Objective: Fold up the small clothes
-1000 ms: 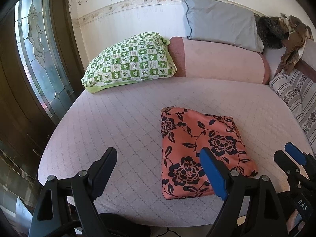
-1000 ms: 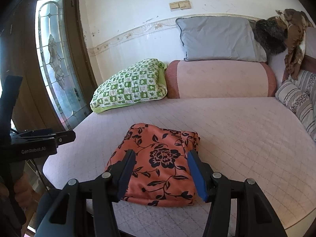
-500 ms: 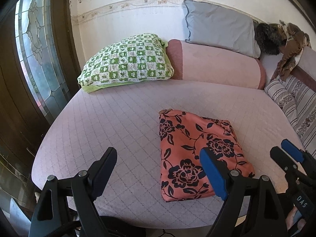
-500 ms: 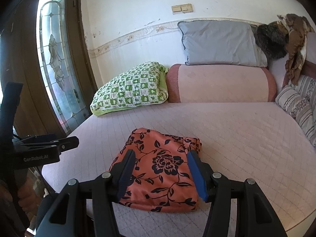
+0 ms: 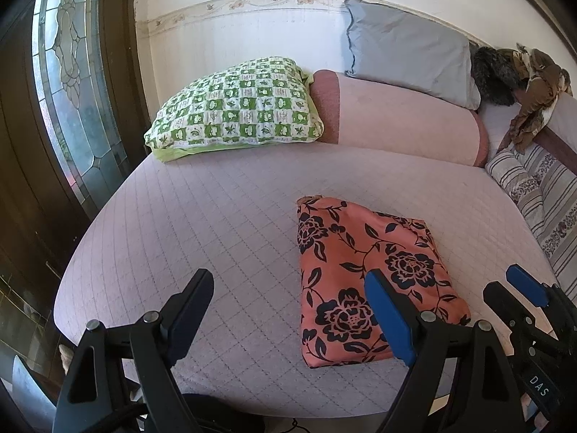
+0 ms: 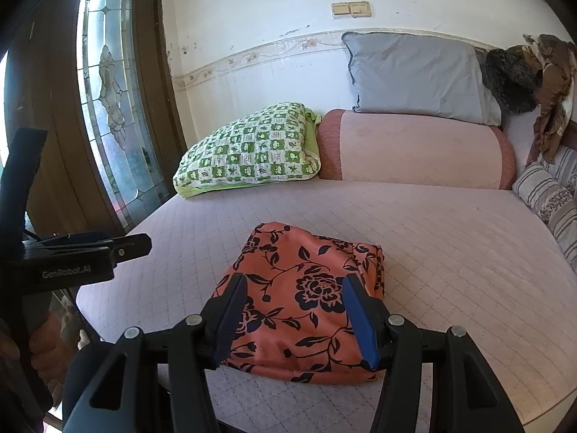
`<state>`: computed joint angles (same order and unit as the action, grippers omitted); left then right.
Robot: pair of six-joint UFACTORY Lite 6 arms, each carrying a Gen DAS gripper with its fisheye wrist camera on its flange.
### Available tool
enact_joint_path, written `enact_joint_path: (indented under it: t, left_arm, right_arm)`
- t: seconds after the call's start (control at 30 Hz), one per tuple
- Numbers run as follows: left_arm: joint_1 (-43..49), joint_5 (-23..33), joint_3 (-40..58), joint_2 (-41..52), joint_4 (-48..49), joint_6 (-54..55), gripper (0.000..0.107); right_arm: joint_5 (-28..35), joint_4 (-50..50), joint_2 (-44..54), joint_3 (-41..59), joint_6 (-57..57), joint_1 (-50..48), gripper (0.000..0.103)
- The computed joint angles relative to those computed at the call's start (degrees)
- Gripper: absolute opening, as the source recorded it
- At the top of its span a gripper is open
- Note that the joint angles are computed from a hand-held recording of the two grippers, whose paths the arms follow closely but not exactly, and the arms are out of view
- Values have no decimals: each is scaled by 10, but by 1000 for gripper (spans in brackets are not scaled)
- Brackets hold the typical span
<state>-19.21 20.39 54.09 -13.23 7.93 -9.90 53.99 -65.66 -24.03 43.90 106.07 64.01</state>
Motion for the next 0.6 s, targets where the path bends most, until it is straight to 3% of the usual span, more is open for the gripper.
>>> enact_joint_path:
  t: [0.6]
  left_arm:
    - [1,-11,24,54,14,-21,86]
  right_arm:
    - [-51,0,-3,-20,3,-55,59]
